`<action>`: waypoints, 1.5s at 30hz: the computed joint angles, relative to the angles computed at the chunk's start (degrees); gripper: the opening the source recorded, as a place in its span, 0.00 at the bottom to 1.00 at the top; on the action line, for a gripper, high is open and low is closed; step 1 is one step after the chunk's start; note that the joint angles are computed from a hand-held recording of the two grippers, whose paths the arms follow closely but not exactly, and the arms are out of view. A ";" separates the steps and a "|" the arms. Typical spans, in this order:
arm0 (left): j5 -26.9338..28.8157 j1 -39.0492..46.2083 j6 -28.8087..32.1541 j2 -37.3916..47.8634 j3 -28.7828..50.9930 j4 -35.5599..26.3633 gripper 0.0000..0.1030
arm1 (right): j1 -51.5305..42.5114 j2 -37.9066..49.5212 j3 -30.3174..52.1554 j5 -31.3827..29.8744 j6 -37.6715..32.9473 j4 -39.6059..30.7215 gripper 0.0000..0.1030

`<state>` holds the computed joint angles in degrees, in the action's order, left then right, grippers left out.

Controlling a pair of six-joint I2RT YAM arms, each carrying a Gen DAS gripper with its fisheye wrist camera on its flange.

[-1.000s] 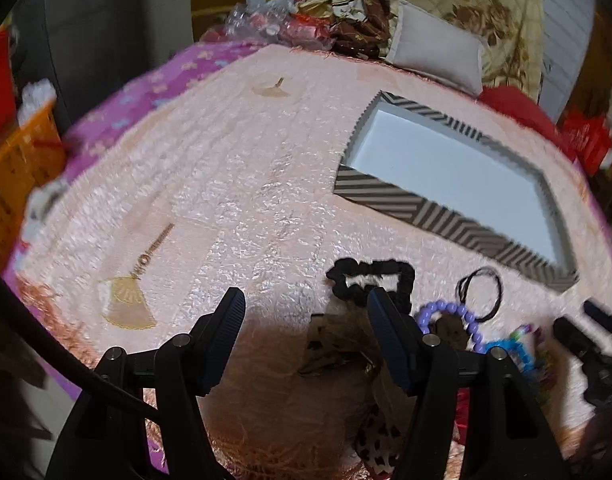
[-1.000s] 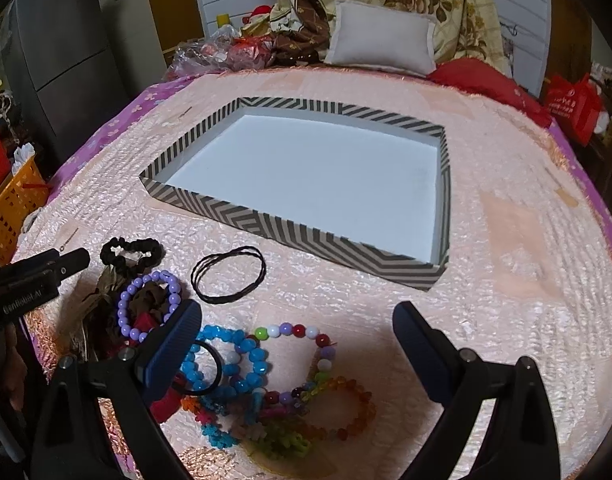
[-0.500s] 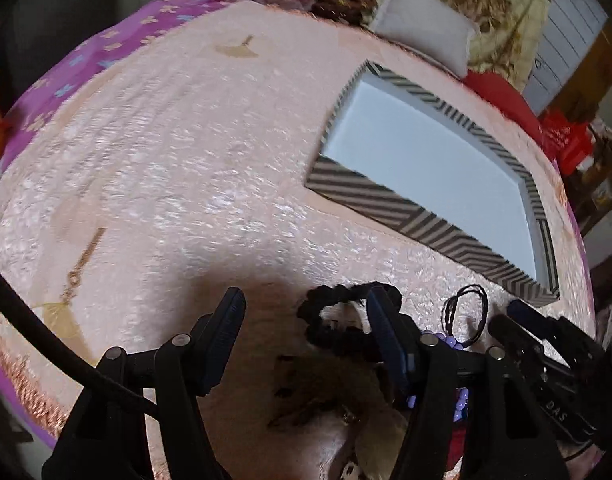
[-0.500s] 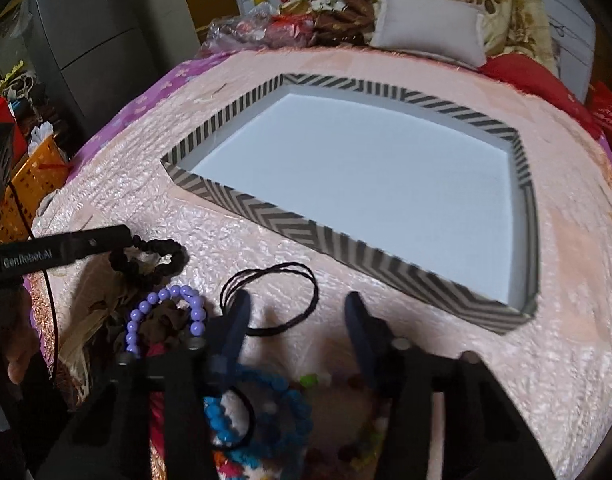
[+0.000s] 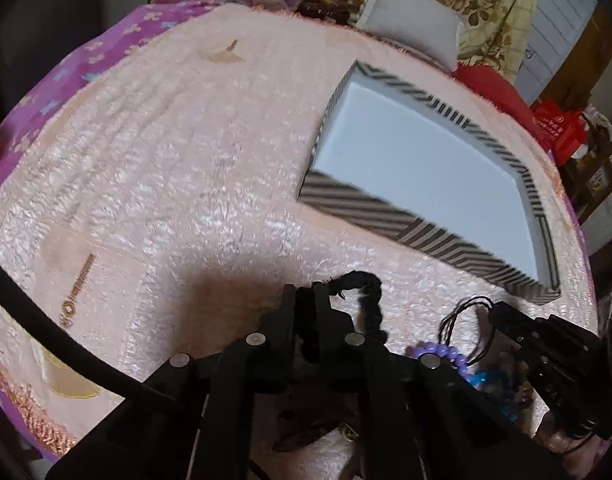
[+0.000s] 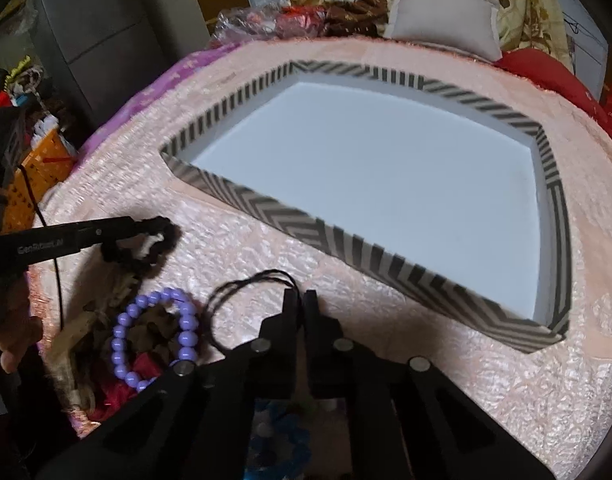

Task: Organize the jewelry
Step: 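Grasp the black scrunchie with the left gripper while the right gripper grasps the black hair ties, then carry the scrunchie and hair ties into the box while both grippers open to release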

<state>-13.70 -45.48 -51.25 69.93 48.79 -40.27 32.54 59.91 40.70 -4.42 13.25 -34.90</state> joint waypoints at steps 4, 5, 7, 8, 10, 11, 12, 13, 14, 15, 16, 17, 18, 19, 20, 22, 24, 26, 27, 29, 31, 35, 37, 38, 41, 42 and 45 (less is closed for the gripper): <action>-0.95 0.34 0.09 -2.79 1.26 -2.02 0.00 | -0.40 -2.32 2.39 -0.48 -0.90 -2.59 0.02; -1.09 0.44 0.16 -3.22 1.69 -2.30 0.00 | -0.89 -2.80 3.08 -1.39 -1.04 -3.23 0.03; -1.74 0.20 0.38 -3.57 3.18 -2.98 0.00 | -1.85 -3.22 4.45 -2.56 -1.24 -3.82 0.03; -1.82 0.38 0.86 -3.33 4.03 -3.11 0.00 | -2.30 -3.24 5.25 -2.99 -1.40 -4.12 0.03; -2.21 0.68 1.89 -2.18 6.35 -3.28 0.00 | -3.69 -2.86 7.24 -4.32 -1.83 -4.70 0.03; -2.41 0.89 2.34 -1.65 7.43 -3.18 0.00 | -3.95 -2.35 8.10 -4.46 -1.73 -4.54 0.02; -2.43 1.21 2.73 -1.31 8.22 -2.95 0.00 | -4.37 -1.79 9.13 -4.56 -1.60 -4.29 0.02; -2.53 1.74 3.21 -0.67 9.22 -2.41 0.00 | -4.93 -1.26 9.93 -4.70 -1.53 -4.04 0.02; -2.69 2.35 3.64 0.40 10.31 -1.83 0.00 | -5.62 -0.48 10.79 -4.83 -1.30 -3.50 0.03; -2.78 2.93 3.96 1.55 11.45 -1.48 0.00 | -6.31 -0.04 11.29 -5.06 -1.20 -3.28 0.03; -2.40 3.93 4.58 3.24 12.77 -0.91 0.00 | -7.05 1.33 12.02 -5.27 -0.83 -2.49 0.03; -2.11 4.59 5.02 4.72 13.73 -0.41 0.00 | -8.03 3.17 12.67 -5.95 -0.25 -1.45 0.03; -1.91 5.55 5.60 6.96 14.95 0.31 0.00 | -8.77 4.54 13.10 -6.61 0.14 -0.77 0.03; -1.67 6.27 5.98 8.48 15.55 0.82 0.00 | -9.63 6.46 13.57 -7.27 0.88 0.29 0.03; -1.31 7.01 6.27 10.21 16.14 1.39 0.00 | -10.36 8.55 13.98 -7.74 1.67 1.49 0.03; -0.20 8.70 6.98 13.51 16.91 2.89 0.00 | -11.35 12.54 14.67 -8.58 2.99 3.60 0.03; 0.25 9.96 7.80 16.77 17.81 3.46 0.00 | -11.82 16.61 15.22 -8.92 4.25 5.51 0.03; 0.47 10.52 8.05 18.33 17.87 3.53 0.00 | -11.73 20.07 15.66 -9.05 5.19 6.90 0.03; 0.54 10.66 8.19 18.79 17.73 3.62 0.00 | -11.80 21.49 16.24 -9.29 5.36 7.18 0.03; 0.65 10.70 8.54 18.77 16.73 4.49 0.00 | -11.23 23.68 16.65 -9.50 6.02 8.05 0.03; 0.64 10.60 8.57 18.73 16.10 4.91 0.00 | -10.40 25.30 17.31 -9.25 6.08 8.26 0.03; 0.29 10.16 8.10 19.44 16.00 4.80 0.00 | -8.60 28.05 18.26 -8.52 6.02 8.19 0.03; -0.25 9.77 7.95 19.68 15.86 4.84 0.00 | -8.30 29.17 18.81 -8.35 6.11 7.56 0.03; -0.50 9.58 7.89 19.78 15.84 4.78 0.00 | -8.43 29.55 18.90 -8.63 6.33 7.35 0.03; 0.41 9.57 8.34 19.33 15.37 5.45 0.07 | -9.39 29.14 18.53 -9.28 7.05 6.44 0.11; 0.96 9.64 8.43 19.04 15.14 5.82 0.12 | -9.65 28.45 18.09 -9.26 7.01 6.35 0.13; 1.28 9.17 8.50 18.34 15.03 6.03 0.21 | -10.41 24.84 16.52 -9.74 6.15 5.60 0.18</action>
